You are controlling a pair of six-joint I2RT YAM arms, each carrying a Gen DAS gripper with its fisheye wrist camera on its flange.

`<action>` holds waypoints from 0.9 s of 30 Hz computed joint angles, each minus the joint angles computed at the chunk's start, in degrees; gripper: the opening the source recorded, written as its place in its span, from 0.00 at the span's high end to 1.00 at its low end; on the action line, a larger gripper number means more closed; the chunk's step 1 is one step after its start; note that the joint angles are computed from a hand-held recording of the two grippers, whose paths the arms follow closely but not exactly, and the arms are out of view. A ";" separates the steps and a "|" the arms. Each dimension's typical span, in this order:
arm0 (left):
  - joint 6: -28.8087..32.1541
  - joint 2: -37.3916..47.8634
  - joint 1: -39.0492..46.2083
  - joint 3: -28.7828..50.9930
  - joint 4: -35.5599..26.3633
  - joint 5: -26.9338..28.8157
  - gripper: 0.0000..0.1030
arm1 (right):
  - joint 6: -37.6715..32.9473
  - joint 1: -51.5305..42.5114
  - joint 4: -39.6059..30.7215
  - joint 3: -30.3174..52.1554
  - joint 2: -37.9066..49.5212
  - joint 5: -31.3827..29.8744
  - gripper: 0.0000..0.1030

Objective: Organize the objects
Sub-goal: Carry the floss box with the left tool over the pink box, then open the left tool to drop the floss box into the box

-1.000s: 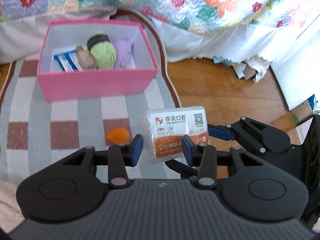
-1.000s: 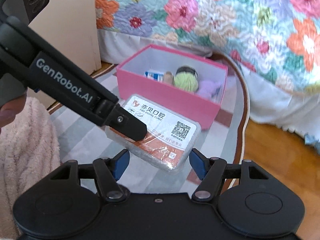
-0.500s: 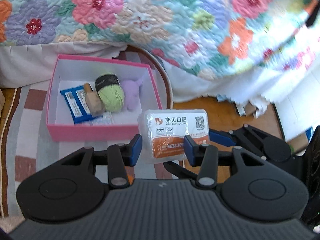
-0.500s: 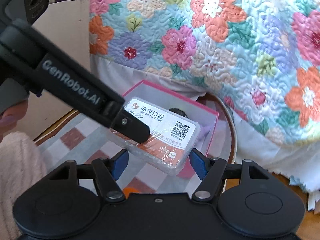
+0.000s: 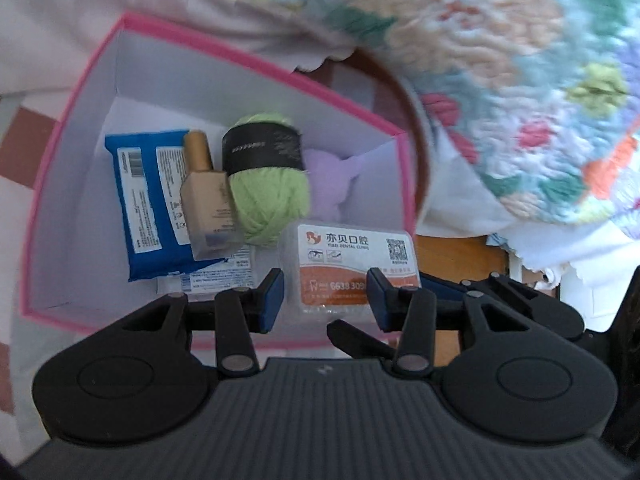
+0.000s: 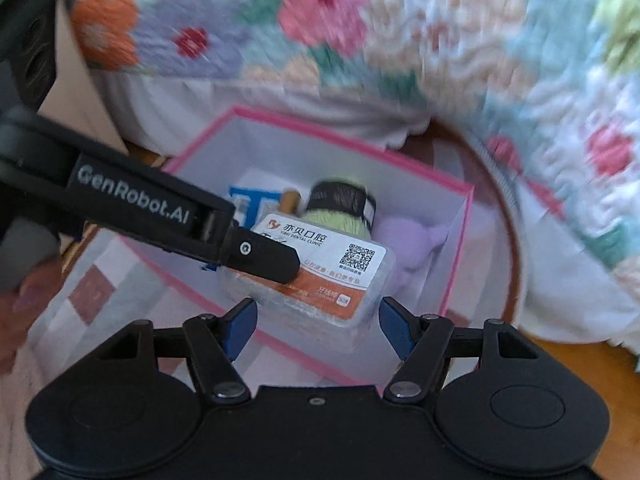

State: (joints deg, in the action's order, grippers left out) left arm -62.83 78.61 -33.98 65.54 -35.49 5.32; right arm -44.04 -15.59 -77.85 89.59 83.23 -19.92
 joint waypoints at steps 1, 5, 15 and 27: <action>-0.01 1.16 0.55 -0.77 1.55 0.81 0.58 | 0.74 1.50 1.96 -1.41 0.26 1.96 0.30; -0.74 4.14 1.92 -2.62 4.94 3.02 0.58 | 2.18 5.42 6.27 -4.57 1.77 7.70 0.30; -3.71 5.02 1.32 -6.57 9.73 2.80 0.57 | 2.68 7.39 10.40 -8.18 2.84 12.17 0.29; 3.75 -1.25 -5.08 4.27 -11.40 -6.64 0.55 | -3.28 -5.42 2.37 -7.00 -6.54 -3.31 0.29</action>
State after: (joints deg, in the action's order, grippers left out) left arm -59.08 77.36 -39.07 69.80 -46.88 -1.32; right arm -47.32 -21.00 -75.48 82.59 76.69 -23.23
